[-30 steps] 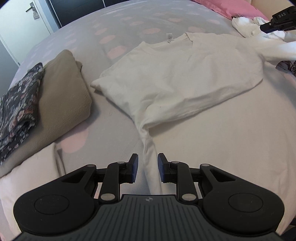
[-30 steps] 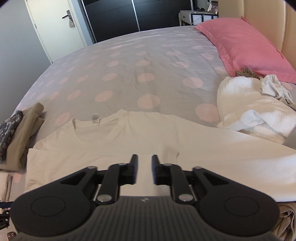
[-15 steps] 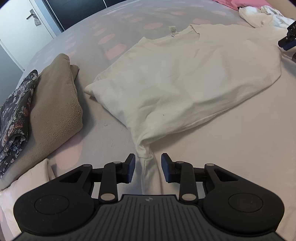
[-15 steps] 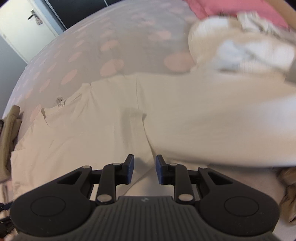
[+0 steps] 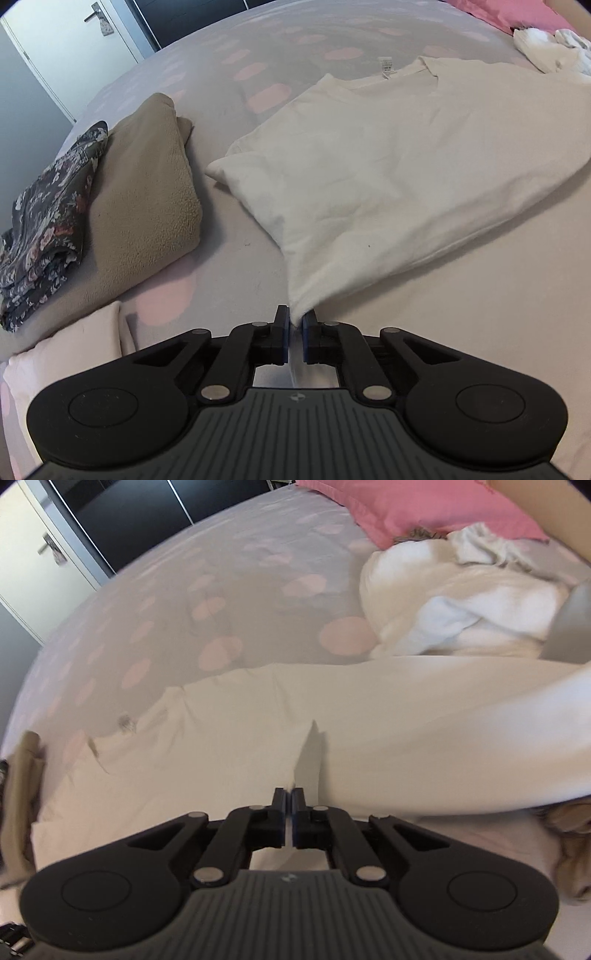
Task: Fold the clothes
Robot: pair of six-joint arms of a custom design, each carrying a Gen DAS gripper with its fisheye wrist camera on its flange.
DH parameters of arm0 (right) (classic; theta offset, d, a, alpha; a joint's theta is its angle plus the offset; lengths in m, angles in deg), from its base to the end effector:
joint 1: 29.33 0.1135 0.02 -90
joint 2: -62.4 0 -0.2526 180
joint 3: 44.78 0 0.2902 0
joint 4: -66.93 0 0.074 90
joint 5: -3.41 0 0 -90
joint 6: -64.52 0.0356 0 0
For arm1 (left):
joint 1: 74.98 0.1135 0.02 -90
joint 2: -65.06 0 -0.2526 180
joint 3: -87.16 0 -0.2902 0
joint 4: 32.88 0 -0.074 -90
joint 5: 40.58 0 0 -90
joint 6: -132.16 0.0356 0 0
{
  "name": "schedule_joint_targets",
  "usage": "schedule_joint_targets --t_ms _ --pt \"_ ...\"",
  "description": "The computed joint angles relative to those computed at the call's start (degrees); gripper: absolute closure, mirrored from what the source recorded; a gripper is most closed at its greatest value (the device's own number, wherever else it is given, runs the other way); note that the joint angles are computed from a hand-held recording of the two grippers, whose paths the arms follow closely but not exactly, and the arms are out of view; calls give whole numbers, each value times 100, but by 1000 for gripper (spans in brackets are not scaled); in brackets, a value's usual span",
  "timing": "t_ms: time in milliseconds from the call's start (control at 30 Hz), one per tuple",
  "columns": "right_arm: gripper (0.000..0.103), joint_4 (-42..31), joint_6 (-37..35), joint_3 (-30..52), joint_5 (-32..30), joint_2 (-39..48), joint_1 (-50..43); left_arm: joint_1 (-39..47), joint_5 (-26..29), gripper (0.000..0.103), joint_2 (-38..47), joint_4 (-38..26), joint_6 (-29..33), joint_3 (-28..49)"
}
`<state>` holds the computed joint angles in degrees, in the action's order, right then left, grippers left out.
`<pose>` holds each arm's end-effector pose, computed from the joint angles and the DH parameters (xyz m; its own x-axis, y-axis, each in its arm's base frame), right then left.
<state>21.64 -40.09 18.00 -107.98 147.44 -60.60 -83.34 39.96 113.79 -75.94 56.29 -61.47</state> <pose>0.2697 -0.1486 0.1562 -0.8563 0.2452 -0.4546 0.1532 0.9611 0.2299 0.1831 -0.0210 0.1219 -0.8190 0.3637 -0.4438 0.2713 0.9270 0.2591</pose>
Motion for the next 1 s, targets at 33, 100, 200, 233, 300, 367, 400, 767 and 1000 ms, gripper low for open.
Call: schedule_joint_targets --t_ms 33,100,200,233,300,367,400,767,1000 --pt "101 -22 -145 -3 119 65 -1 13 3 99 10 -22 -8 0" --pt "100 -34 -410 -13 430 299 36 74 53 99 119 -40 -63 21" --pt "96 147 -654 -111 1002 552 149 164 102 99 527 -49 -125 131" --pt "94 298 -660 -197 1192 531 166 234 170 98 596 -97 -127 178" --pt "93 449 -738 -232 1227 436 92 408 356 97 644 -293 -110 340" --pt "87 402 -747 -160 1048 338 -36 715 775 88 644 -638 -24 614" --pt "81 325 -730 -112 907 303 -101 853 954 85 572 -730 8 708" --pt "75 551 -671 359 -109 576 -66 1790 2022 58 1741 294 -787 1557" --pt "74 725 -424 984 -221 1455 127 1872 2074 58 2912 1234 -1049 1774"
